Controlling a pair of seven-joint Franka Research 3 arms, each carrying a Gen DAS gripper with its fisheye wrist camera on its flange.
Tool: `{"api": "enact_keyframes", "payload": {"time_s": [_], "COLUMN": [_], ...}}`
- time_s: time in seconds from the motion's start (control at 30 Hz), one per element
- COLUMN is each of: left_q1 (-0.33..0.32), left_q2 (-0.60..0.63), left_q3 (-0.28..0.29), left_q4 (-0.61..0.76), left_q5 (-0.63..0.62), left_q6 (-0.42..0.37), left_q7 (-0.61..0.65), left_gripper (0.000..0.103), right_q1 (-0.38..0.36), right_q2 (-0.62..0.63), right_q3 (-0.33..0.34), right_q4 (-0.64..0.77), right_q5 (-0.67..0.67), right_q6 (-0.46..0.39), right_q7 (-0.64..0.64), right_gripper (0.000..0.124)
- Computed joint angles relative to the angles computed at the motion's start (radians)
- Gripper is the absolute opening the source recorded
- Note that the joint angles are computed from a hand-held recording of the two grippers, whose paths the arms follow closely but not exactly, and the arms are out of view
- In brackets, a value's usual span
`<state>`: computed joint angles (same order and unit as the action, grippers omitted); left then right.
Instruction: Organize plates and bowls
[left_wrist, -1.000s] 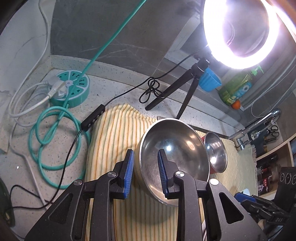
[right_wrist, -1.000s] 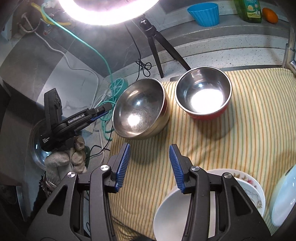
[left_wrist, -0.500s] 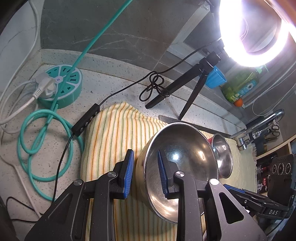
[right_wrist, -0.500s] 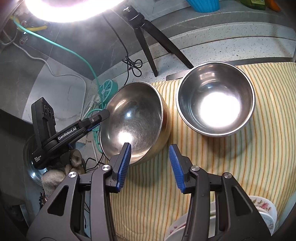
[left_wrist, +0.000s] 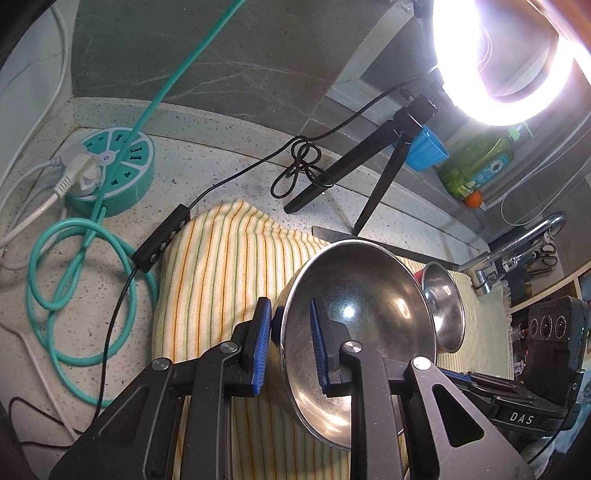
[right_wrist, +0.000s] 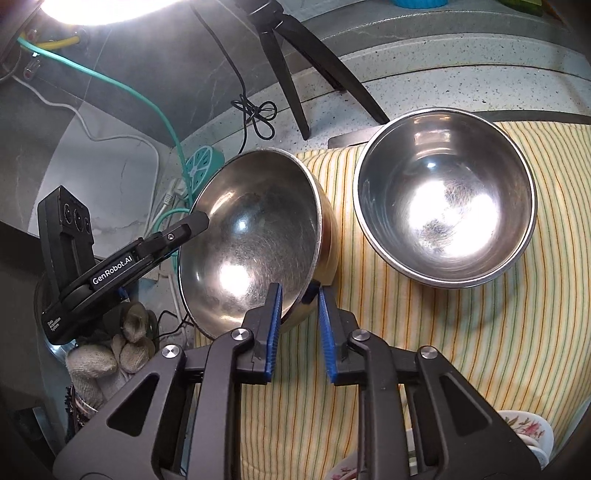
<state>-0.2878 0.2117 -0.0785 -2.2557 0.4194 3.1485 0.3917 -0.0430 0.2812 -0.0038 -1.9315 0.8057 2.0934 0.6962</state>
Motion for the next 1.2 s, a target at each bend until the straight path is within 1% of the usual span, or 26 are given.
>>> {"api": "enact_keyframes", "payload": {"time_s": [0.1,0.27,0.37,0.4,0.47,0.6,0.67,0.83,1.1,1.2], "left_q1": [-0.002,-0.034,-0.058,-0.046,-0.039,-0.052,-0.050,-0.020,0.049,0.065], "left_q2": [-0.004,-0.031,-0.057,-0.065,-0.083,-0.124,-0.145,-0.198,-0.267,-0.286], "left_q3": [0.000,0.036,0.061,0.045,0.034,0.045,0.040,-0.013,-0.143,-0.183], "left_q4": [-0.001,-0.024,-0.043,-0.049,-0.061,-0.087,-0.100,-0.129,-0.193,-0.212], "left_q5": [0.001,0.048,0.105,0.105,0.129,0.266,0.340,0.474,0.551,0.583], "left_q6": [-0.007,-0.003,-0.004,-0.010,-0.017,-0.029,-0.039,-0.081,-0.125,-0.142], "left_q7": [-0.004,-0.067,-0.130,-0.133,-0.160,-0.306,-0.384,-0.545,-0.705,-0.772], "left_gripper": [0.019,0.019,0.019,0.019,0.019,0.019,0.019,0.019,0.019,0.019], "right_q1": [0.001,0.003,0.000,-0.002,-0.004,-0.004,-0.006,-0.008,-0.012,-0.012], "right_q2": [-0.001,-0.020,-0.033,-0.040,-0.056,-0.083,-0.100,-0.150,-0.214,-0.228], "right_q3": [0.000,-0.001,-0.005,-0.007,-0.011,-0.019,-0.025,-0.042,-0.069,-0.075], "right_q4": [0.001,-0.016,-0.027,-0.033,-0.046,-0.074,-0.091,-0.146,-0.228,-0.251], "right_q5": [-0.008,-0.017,-0.011,-0.009,-0.007,-0.004,-0.004,-0.013,-0.051,-0.072], "right_q6": [-0.006,-0.027,-0.050,-0.059,-0.075,-0.094,-0.108,-0.138,-0.173,-0.182], "right_q7": [0.005,0.001,-0.005,-0.009,-0.019,-0.039,-0.048,-0.082,-0.128,-0.140], "right_gripper": [0.020,0.021,0.021,0.021,0.021,0.021,0.021,0.021,0.021,0.021]}}
